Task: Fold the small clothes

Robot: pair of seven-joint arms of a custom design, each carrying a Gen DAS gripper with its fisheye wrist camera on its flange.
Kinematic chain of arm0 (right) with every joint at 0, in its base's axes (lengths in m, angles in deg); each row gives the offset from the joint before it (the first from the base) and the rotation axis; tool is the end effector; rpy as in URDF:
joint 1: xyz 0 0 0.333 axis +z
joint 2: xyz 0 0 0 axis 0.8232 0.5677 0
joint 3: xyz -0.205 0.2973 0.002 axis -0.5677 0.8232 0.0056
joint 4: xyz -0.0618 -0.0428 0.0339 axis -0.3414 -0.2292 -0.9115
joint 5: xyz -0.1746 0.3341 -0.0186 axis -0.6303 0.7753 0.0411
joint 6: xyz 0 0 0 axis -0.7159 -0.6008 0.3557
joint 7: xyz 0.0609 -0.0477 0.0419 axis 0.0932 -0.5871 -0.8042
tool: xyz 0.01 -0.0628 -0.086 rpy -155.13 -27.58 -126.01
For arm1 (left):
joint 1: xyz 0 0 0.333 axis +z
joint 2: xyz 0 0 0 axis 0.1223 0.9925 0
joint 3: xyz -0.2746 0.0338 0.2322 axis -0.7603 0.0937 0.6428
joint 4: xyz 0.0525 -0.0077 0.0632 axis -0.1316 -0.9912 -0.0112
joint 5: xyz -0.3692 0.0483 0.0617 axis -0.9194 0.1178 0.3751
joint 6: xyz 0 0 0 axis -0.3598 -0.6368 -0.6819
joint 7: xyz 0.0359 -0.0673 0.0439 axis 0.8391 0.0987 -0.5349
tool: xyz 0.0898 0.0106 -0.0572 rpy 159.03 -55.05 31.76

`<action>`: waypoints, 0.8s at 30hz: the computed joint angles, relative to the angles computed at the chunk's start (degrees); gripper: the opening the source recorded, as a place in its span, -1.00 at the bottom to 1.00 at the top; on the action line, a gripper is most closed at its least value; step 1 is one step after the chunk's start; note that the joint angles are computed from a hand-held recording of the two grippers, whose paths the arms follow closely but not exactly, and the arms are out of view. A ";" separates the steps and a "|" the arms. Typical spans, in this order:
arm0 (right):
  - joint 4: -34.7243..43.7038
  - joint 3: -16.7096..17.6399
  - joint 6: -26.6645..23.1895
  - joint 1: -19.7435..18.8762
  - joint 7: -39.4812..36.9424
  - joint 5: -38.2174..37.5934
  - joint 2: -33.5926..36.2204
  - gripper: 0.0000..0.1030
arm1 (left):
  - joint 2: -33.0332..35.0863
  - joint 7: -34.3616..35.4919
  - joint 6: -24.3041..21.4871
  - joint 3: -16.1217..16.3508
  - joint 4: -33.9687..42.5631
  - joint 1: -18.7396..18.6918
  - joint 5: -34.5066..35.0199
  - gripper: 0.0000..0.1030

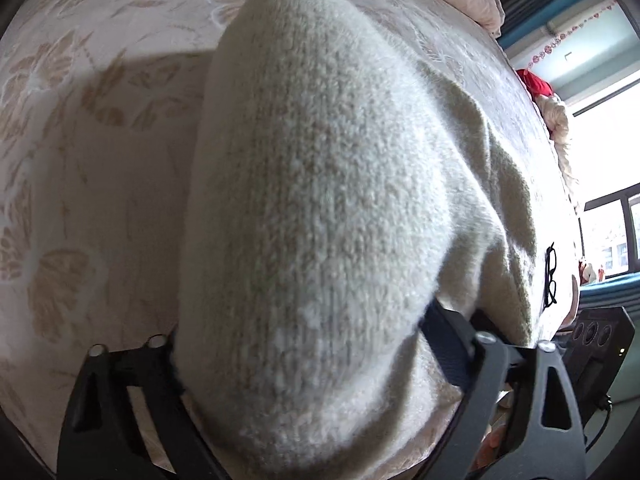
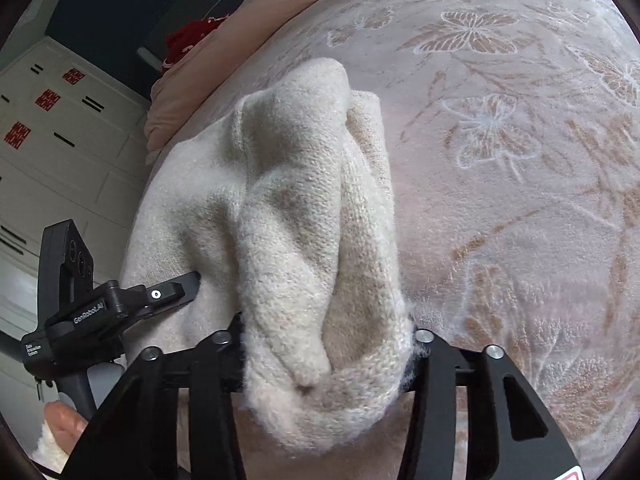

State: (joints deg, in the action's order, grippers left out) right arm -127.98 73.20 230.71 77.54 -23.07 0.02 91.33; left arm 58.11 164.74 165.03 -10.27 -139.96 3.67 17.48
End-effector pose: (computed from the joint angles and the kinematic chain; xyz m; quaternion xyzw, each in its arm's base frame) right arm 0.4711 0.1800 0.4136 -0.5478 0.7421 0.0135 0.3860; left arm 0.5683 -0.1327 0.4311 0.6974 -0.6767 0.2343 0.0297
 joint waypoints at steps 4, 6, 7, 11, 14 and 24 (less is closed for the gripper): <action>-2.20 1.25 4.80 1.50 12.95 -14.95 -4.02 -0.35 | -3.22 2.48 0.68 0.03 -0.73 -0.42 1.61 -0.06; -3.90 1.98 6.34 1.20 23.31 -26.69 -6.50 -0.35 | -4.77 3.09 0.98 0.32 -0.97 -0.79 2.19 -0.12; -5.20 3.79 6.67 -1.10 31.28 -35.85 -7.94 -0.35 | -5.92 3.57 0.60 0.51 -1.05 -0.84 1.58 -0.15; -6.88 11.34 5.64 -10.06 48.05 -54.87 -14.10 -0.36 | -10.40 6.19 -0.84 2.07 -1.66 -1.07 -0.44 -0.17; -7.01 14.71 4.96 -13.44 53.30 -61.21 -18.55 -0.36 | -14.80 8.52 -1.40 3.60 -2.55 -1.57 -2.01 -0.17; 3.38 31.69 7.69 -28.44 65.32 -80.35 -23.07 -0.36 | -26.36 19.54 -1.97 12.60 -2.35 -2.55 -10.49 -0.16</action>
State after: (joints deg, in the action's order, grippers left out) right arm -124.60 104.90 238.40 49.10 42.25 -80.33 68.26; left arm 31.75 184.28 163.06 2.33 -142.31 1.13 7.00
